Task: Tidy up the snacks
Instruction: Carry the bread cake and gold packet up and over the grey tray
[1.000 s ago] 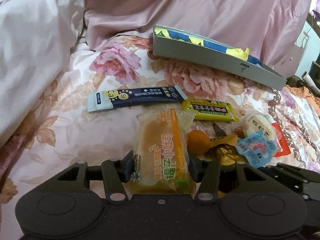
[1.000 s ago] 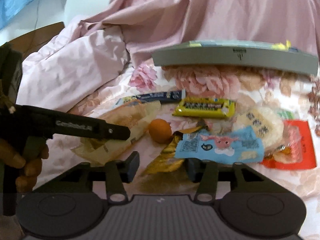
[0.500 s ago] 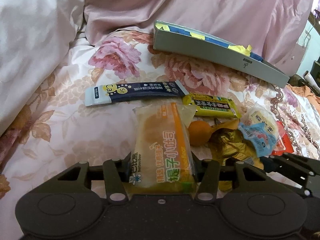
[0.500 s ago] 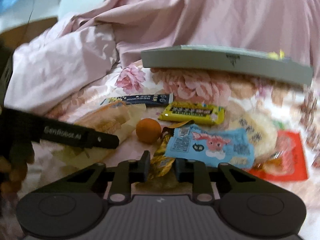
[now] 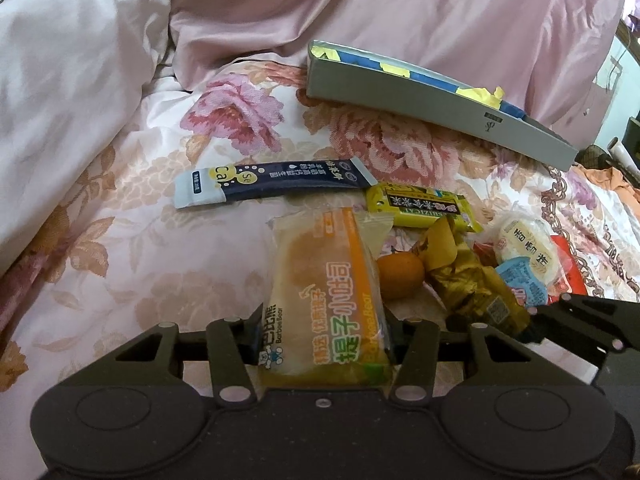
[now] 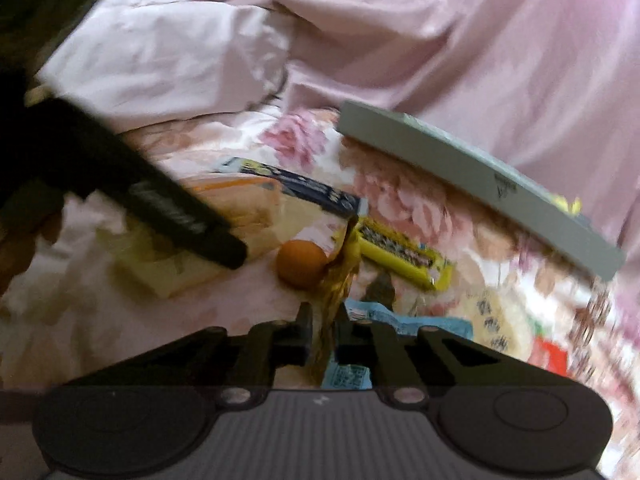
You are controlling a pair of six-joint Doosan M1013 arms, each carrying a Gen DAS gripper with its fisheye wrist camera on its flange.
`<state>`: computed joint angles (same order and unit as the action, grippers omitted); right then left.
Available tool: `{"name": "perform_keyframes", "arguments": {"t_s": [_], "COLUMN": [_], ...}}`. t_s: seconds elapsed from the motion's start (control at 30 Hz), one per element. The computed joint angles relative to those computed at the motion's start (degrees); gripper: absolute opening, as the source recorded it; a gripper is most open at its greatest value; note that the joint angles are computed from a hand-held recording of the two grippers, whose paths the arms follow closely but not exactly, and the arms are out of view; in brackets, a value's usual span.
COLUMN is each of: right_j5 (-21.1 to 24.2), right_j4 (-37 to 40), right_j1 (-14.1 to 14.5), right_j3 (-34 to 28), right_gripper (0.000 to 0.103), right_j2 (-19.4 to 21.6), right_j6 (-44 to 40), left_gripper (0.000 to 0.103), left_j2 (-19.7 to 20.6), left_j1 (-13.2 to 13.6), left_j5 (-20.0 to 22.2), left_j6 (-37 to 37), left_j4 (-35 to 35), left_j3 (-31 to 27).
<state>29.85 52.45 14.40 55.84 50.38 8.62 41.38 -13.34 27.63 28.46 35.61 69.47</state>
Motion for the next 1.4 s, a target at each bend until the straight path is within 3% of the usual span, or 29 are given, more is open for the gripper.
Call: {"name": "perform_keyframes", "arguments": {"t_s": [0.1,0.17,0.23,0.3,0.37,0.47,0.67,0.9,1.17,1.27,1.4], "right_j5": [1.9,3.2,4.4,4.4,3.4,0.0,-6.1,-5.5,-5.4,-4.5,-5.7], "right_j4": [0.4,0.9,0.0,-1.0,-1.6,2.1,15.7,30.1,42.6,43.6,44.8], "right_j1": [-0.3,-0.5,-0.5,-0.5,-0.5,-0.4,-0.3,-1.0,-1.6,-2.2,-2.8], "right_j3": [-2.1,-3.4,-4.8,-5.4,-5.0,-2.5,4.0,5.5,1.5,-3.0,-10.4], "right_gripper": [0.029,0.033,0.033,0.015,0.015,0.014,0.014,0.014,0.014,0.014,0.014], "right_j2": [1.2,1.9,2.7,3.0,2.8,1.5,-1.8,-2.9,-1.2,0.8,4.5], "right_j6": [3.3,4.5,7.2,9.2,10.0,4.2,-14.6,-25.7,-34.9,-33.6,-32.8], "left_gripper": [0.053,0.054,0.053,0.053,0.052,0.052,0.051,0.051,0.051,0.051,0.052], "left_j2": [0.2,0.3,0.3,0.3,0.2,-0.5,-2.6,-4.2,-0.4,2.2,7.0], "left_j1": [0.0,0.0,-0.1,-0.1,0.0,0.3,-0.6,-1.2,-1.5,-1.5,-1.1], "left_j5": [-0.5,-0.6,-1.0,-1.2,-0.8,-1.9,-2.1,-2.7,1.3,2.1,0.9], "left_j6": [0.1,0.2,-0.4,-0.5,0.7,0.8,-4.9,-17.5,-21.4,-20.7,-15.6], "left_j4": [0.2,0.7,1.6,1.6,-0.7,-4.3,0.2,7.8,13.5,15.5,12.8], "left_j3": [0.0,0.0,0.2,0.2,-0.2,0.3,3.3,4.4,-5.1,-10.6,-19.8]}}
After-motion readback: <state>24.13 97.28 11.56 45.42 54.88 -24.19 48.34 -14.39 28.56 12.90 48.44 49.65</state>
